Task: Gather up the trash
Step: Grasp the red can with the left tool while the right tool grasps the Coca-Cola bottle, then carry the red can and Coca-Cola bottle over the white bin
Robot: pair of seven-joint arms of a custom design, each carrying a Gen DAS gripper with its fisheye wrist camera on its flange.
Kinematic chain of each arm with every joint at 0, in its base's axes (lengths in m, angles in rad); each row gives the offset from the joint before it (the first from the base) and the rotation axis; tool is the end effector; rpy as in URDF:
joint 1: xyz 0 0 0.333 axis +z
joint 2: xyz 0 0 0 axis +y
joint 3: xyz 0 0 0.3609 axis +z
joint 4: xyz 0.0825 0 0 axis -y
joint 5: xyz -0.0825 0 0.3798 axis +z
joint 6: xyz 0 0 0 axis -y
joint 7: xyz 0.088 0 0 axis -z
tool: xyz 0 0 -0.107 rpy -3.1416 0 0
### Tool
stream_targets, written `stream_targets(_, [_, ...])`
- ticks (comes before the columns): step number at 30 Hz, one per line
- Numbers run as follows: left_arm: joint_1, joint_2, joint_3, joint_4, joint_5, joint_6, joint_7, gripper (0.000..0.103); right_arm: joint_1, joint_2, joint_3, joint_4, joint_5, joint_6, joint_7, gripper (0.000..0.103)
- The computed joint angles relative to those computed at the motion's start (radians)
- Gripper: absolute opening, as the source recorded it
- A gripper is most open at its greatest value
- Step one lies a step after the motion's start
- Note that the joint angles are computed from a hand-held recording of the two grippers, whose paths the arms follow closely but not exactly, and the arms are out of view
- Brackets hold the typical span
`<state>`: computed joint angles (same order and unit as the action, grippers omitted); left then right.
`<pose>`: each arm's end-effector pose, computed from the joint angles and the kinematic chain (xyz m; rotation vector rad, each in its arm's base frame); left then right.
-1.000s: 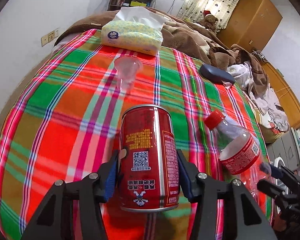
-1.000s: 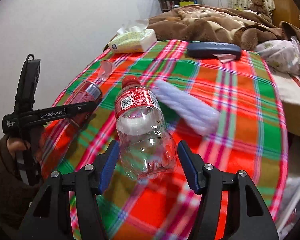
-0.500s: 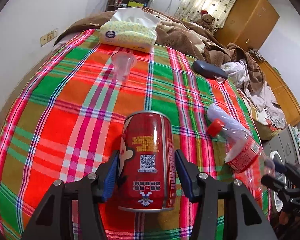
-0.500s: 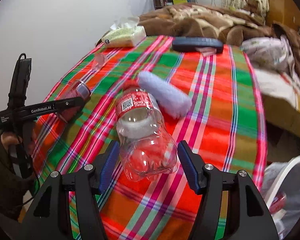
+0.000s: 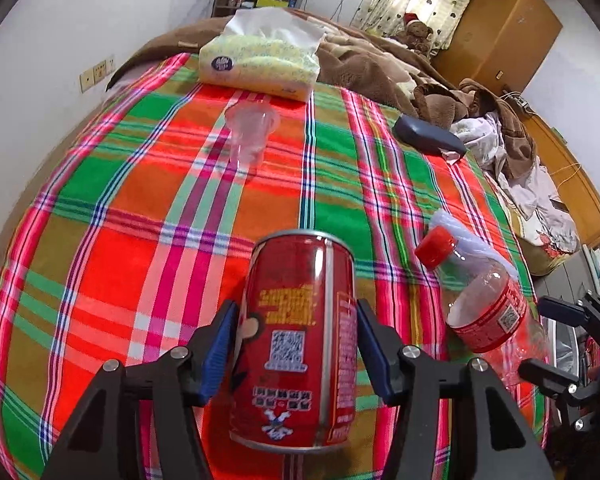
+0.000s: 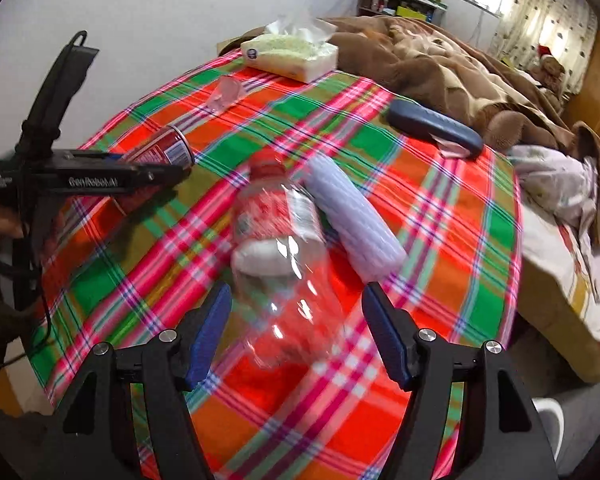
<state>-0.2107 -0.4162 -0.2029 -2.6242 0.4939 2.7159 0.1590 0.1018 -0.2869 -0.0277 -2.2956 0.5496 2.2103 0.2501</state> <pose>0.3683 -0.1856 0.4776 -2.4020 1.2796 -0.7222 0.4632 0.0508 0.5335 -2.5628 0.6064 -0.1543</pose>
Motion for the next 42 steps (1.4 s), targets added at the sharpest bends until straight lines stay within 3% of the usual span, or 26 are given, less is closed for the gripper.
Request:
stream_targets(11, [-0.007,0.017,0.003,0.022,-0.015,-0.027,0.042,0.057,0.032,0.038,0.056,-0.033,-0.087,0.132,0.108,0.069])
stream_targets(26, [-0.038,0.001,-0.055,0.073,0.03,-0.106,0.008,0.053,0.035,0.008,-0.002,-0.039,0.057,0.075,0.125,0.065])
stream_targets(30, [-0.05,-0.002,-0.093,0.113,0.069,-0.161,-0.02,0.053,0.016,-0.016,-0.025,-0.041,0.105,0.04,0.113,0.065])
stream_targets(42, [-0.119,0.042,-0.154,0.229,0.147,-0.225,-0.088,0.053,-0.072,-0.095,-0.093,-0.065,0.183,-0.002,0.079,0.065])
